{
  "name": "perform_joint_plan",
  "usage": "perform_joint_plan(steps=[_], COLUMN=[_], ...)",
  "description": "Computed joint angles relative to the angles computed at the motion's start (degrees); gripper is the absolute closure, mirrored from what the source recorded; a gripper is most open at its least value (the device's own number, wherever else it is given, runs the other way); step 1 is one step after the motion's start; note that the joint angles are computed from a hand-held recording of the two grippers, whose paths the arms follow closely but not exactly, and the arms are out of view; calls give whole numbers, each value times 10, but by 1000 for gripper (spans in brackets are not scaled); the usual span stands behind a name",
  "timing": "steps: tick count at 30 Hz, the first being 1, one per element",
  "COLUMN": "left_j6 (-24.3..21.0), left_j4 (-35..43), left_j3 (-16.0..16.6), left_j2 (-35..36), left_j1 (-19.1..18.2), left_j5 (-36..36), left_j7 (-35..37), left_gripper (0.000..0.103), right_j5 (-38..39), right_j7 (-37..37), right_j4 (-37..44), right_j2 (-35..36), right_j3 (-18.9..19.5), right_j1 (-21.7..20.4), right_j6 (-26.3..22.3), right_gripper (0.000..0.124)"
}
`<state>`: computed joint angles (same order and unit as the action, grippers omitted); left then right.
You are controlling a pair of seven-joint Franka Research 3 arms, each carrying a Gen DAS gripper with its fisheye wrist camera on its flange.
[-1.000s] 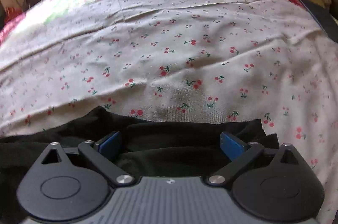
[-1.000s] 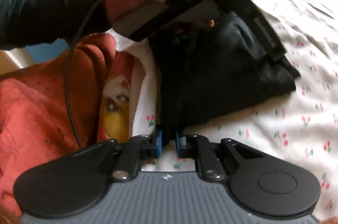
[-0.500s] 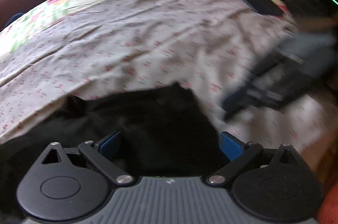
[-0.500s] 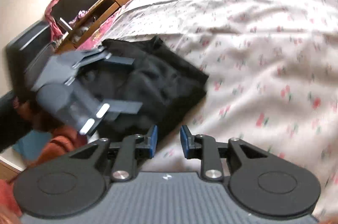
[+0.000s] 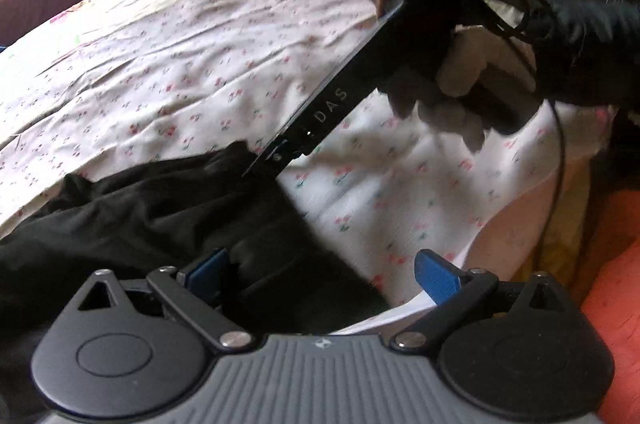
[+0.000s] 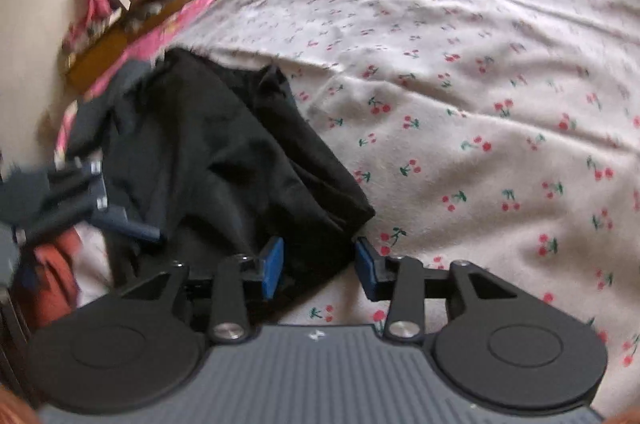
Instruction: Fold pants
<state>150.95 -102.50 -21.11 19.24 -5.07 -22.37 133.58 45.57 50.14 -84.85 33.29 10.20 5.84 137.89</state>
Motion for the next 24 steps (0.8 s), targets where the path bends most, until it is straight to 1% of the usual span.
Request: perform_joint_plan(steps=[1, 3, 5, 7, 8, 9, 10, 13, 14, 16, 17, 18, 19, 20, 21, 22, 23, 24], left_j6=[4, 19, 18, 5, 2, -5, -13, -41, -39, -28, -29, -41, -82, -154, -195, -205, -182, -147], left_j4=[-2, -8, -11, -8, -10, -10, -9, 3, 7, 18, 28, 41, 66, 102, 119, 119, 103, 86], left_j3=[-5, -8, -12, -8, -6, -1, 0, -5, -9, -16, -19, -21, -30, -39, -57, -55, -32, -30], left_j2=[0, 2, 4, 9, 9, 10, 10, 15, 18, 28, 35, 43, 57, 77, 90, 87, 71, 60], left_j1=[4, -1, -2, -8, -10, -14, -15, -10, -10, -11, -11, -10, -2, 8, 21, 14, -11, -17], left_j5=[-9, -7, -4, 9, 16, 27, 33, 22, 16, 9, 6, 1, -13, -35, -46, -38, -31, -25], left_j7=[9, 16, 26, 21, 18, 10, 5, 4, 11, 31, 35, 35, 39, 37, 35, 55, 84, 93], left_gripper=[0, 0, 0, 0, 0, 0, 0, 0, 0, 0, 0, 0, 4, 9, 13, 15, 15, 15], right_j5=[17, 47, 75, 113, 140, 161, 162, 171, 162, 133, 111, 87, 60, 41, 22, 4, -24, -27], right_j7=[10, 38, 49, 60, 67, 77, 94, 102, 108, 141, 166, 195, 220, 235, 251, 269, 287, 285], right_j4=[0, -4, -5, 3, 8, 21, 35, 66, 84, 139, 169, 208, 250, 277, 310, 346, 370, 374], right_j2=[1, 1, 6, 21, 30, 44, 54, 70, 79, 111, 129, 154, 179, 196, 216, 237, 251, 251], right_j3=[5, 10, 15, 23, 30, 37, 35, 43, 41, 32, 25, 19, 13, 11, 10, 10, 20, 14], right_j1=[-9, -23, -29, -28, -30, -32, -27, -19, -14, -1, 6, 13, 20, 26, 30, 34, 32, 36], right_j6=[-11, -40, -50, -31, -19, -13, -9, 19, 27, 36, 37, 33, 23, 27, 23, 13, 6, 0], right_gripper=[82, 82, 82, 82, 92, 107, 112, 113, 113, 113, 113, 113, 113, 113, 113, 113, 113, 113])
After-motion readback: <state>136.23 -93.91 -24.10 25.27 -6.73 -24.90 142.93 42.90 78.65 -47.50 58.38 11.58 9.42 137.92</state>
